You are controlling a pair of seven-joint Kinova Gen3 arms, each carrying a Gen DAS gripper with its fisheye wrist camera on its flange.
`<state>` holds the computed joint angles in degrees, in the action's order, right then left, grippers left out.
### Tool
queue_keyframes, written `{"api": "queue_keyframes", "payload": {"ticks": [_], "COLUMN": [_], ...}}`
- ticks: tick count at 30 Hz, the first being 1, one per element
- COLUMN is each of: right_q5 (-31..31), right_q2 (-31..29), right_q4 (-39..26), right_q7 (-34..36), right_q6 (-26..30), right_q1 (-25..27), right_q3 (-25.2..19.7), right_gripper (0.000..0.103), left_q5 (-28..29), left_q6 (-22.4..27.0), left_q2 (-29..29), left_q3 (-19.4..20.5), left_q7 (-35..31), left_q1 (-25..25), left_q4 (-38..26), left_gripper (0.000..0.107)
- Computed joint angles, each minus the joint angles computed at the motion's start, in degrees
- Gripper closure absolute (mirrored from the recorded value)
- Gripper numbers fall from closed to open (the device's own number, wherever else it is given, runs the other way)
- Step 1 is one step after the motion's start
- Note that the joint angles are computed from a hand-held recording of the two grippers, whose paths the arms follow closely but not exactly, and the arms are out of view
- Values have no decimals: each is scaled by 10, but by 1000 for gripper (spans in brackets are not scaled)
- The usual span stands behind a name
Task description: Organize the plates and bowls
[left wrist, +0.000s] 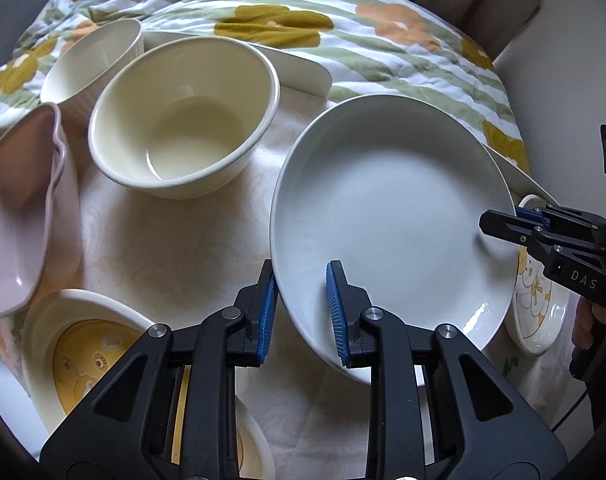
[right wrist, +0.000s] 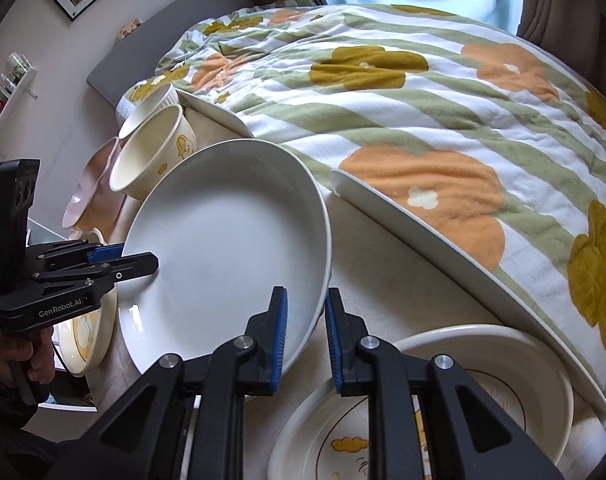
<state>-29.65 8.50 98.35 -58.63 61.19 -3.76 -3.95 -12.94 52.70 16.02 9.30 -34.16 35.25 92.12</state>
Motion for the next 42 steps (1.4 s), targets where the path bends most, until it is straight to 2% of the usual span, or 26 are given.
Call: {"api": "queue_keyframes", "payload": {"ticks": [6, 7, 12, 16, 21, 24, 27, 29, 31, 34, 39, 42], "right_q5": [6, 11, 39, 50, 39, 14, 3, 9, 26, 89, 196, 266], "right_q2": [-50, -60, -118, -168, -227, -265, -289, -291, -283, -252, -197, -161], "right_q4": [2, 4, 13, 27, 53, 68, 79, 84, 82, 63, 50, 40], "right_q7": [-44, -59, -152, -245, -361, -431, -501, -548, -594, -664, -781, -843], "right_q6": [8, 8, 3, -4, -13, -17, -28, -43, -53, -58, -70, -65], "right_q1": [-12, -6, 82, 148, 228, 277, 294, 285, 291, 301, 269, 244], "right_q3": [1, -11, -140, -246, -379, -458, -510, -530, -567, -635, -681, -705], "right_gripper": [86, 86, 86, 86, 86, 86, 86, 86, 86, 86, 86, 86], "left_q5": [-2, 0, 14, 65, 121, 149, 176, 194, 219, 259, 306, 307], "left_q6": [4, 3, -2, -8, 2, 9, 12, 12, 17, 12, 16, 13], "left_q2": [-50, -63, -121, -180, -247, -279, -298, -306, -303, -299, -289, -286], "left_q3": [10, 13, 30, 33, -86, -125, -184, -216, -208, -174, -93, -73], "left_q7": [-18, -23, -67, -156, -272, -342, -412, -459, -505, -573, -645, -655], "left_q1": [-7, -10, -34, -68, 5, 11, 31, 32, -10, -89, -218, -240], "left_q4": [15, 21, 53, 97, 153, 187, 222, 243, 256, 276, 294, 298], "left_gripper": [86, 86, 86, 86, 86, 86, 86, 86, 86, 86, 86, 86]}}
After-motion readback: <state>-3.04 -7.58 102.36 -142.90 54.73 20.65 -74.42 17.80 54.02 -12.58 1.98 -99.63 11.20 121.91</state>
